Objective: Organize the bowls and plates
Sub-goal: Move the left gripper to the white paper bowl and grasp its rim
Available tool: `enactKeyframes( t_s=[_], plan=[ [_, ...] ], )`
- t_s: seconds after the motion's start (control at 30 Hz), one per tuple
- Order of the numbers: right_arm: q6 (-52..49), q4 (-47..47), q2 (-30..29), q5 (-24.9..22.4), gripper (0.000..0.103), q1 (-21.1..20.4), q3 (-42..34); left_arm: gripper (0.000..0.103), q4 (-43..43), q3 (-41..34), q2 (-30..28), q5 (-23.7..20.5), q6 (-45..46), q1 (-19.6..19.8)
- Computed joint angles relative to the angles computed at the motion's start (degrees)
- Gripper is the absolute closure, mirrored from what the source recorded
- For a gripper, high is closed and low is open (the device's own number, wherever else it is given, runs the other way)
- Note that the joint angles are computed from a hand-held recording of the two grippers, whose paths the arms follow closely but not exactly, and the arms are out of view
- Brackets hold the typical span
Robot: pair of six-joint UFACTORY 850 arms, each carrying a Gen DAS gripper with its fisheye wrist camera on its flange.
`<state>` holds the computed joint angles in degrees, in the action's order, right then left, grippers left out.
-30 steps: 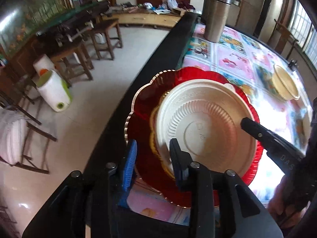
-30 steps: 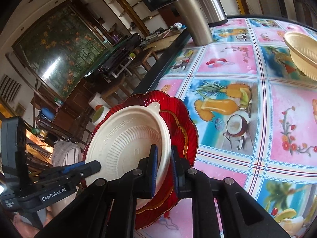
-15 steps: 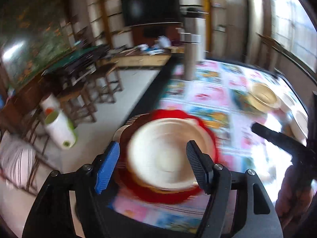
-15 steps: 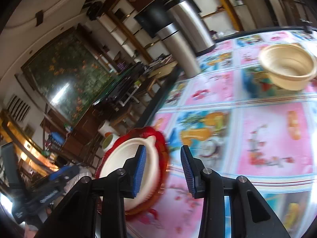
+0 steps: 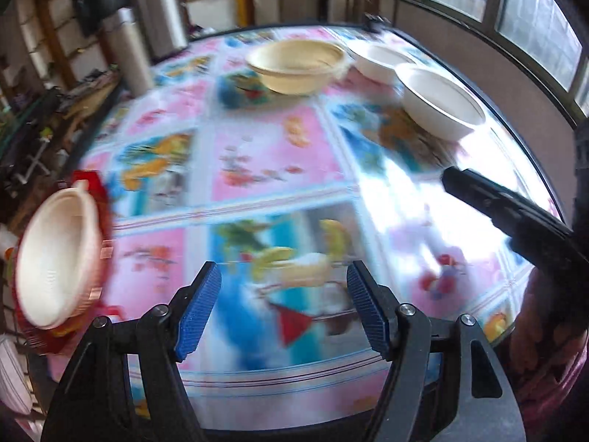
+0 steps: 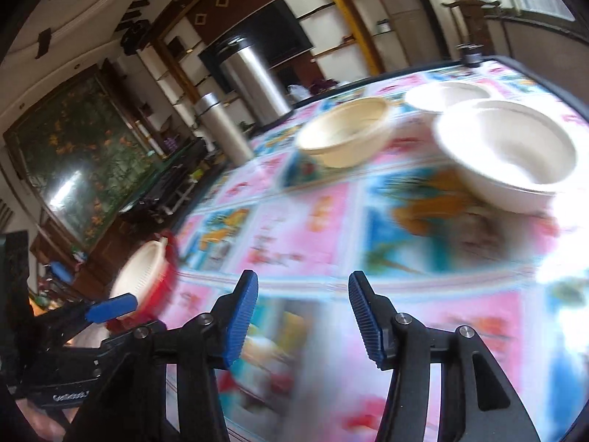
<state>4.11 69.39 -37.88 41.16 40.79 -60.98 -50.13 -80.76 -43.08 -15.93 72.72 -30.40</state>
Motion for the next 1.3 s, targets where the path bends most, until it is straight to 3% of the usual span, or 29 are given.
enactKeyframes(
  t_s=[0.13, 0.33, 0.5, 0.67, 0.93, 1.07, 1.3],
  plan=[
    [-0.1, 4.1, 3.6, 3.6, 0.043, 2.0, 5.8, 0.032, 10.9, -4.5, -1.9, -4.7, -11.8, -2.4],
    [4.4, 6.9, 10.8, 4.8, 0.042, 2.3, 15.0, 0.032, 18.2, -13.0, -4.9, -7.9, -22.4, -5.7],
    [7.6, 9.6, 17.3, 4.8, 0.042, -0.5, 21.4, 0.032, 24.1, -25.1, -10.4, -13.1, -32.5, -8.1],
    [11.7, 7.1, 22.0, 2.3, 0.042, -7.0, 25.7, 0.032, 28.8, -37.7, -17.1, -18.3, -40.8, -10.4],
    [35.8, -15.1, 21.0, 1.6, 0.042, -16.6, 28.9, 0.033, 27.3, -52.8, -27.1, -27.6, -47.8, -11.1],
    [42.0, -20.7, 17.8, 2.4, 0.042, -18.0, 27.9, 0.033, 25.2, -56.4, -29.3, -29.7, -47.5, -11.3],
    [44.4, -26.2, 15.9, 2.6, 0.042, -19.2, 27.3, 0.033, 26.1, -71.6, -38.6, -38.3, -52.7, -11.6]
  ],
)
